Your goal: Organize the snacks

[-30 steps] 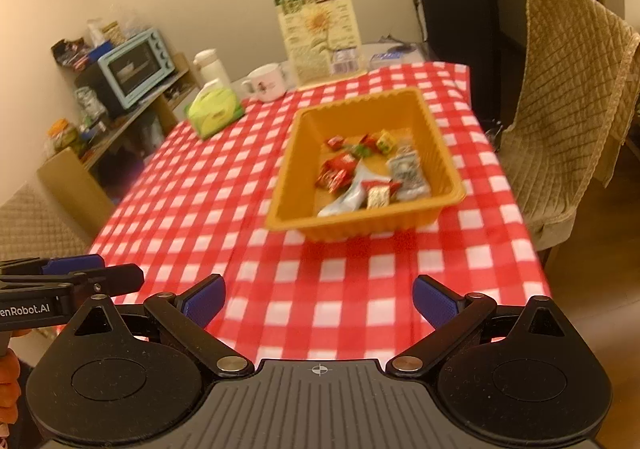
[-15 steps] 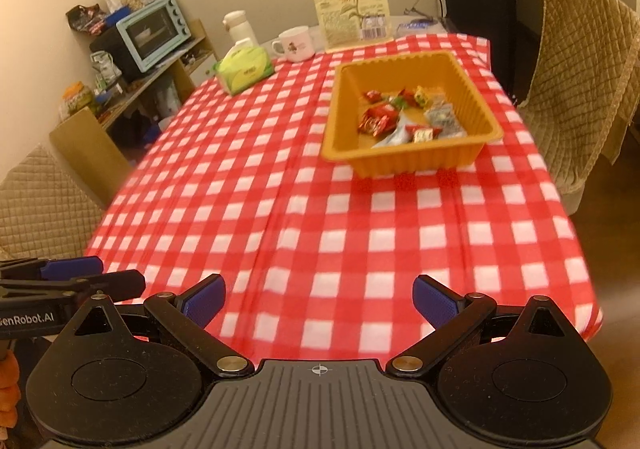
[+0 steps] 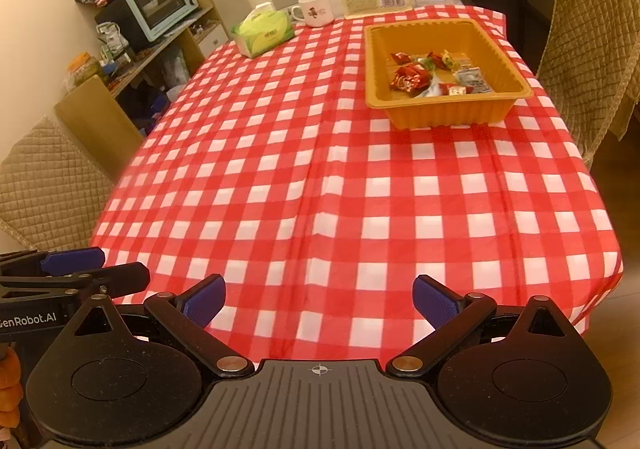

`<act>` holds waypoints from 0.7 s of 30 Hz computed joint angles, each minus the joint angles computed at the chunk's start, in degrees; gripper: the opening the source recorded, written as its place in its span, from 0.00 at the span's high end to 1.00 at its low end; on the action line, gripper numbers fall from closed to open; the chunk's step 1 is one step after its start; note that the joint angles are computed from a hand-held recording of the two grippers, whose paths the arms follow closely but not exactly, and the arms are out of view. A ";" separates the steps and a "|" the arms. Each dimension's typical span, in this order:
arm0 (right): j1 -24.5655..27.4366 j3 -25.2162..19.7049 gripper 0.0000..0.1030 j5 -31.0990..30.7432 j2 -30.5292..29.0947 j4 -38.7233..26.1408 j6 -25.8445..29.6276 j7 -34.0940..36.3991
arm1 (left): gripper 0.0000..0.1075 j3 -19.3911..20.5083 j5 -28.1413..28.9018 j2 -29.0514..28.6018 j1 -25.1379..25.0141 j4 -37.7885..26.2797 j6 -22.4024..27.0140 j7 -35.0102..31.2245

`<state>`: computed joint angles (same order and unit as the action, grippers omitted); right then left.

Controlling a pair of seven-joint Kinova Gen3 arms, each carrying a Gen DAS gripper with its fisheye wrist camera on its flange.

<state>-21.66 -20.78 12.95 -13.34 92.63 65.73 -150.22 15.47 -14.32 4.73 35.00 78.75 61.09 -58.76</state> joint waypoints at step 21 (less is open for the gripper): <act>-2.74 -0.68 0.04 2.60 1.35 -1.20 2.23 -3.06 | 0.34 0.41 0.70 -1.18 -0.65 1.11 -0.31 -0.68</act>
<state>-24.40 -21.47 15.56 -11.99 91.44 67.96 -153.29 15.88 -13.62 3.55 34.35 79.86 60.78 -59.44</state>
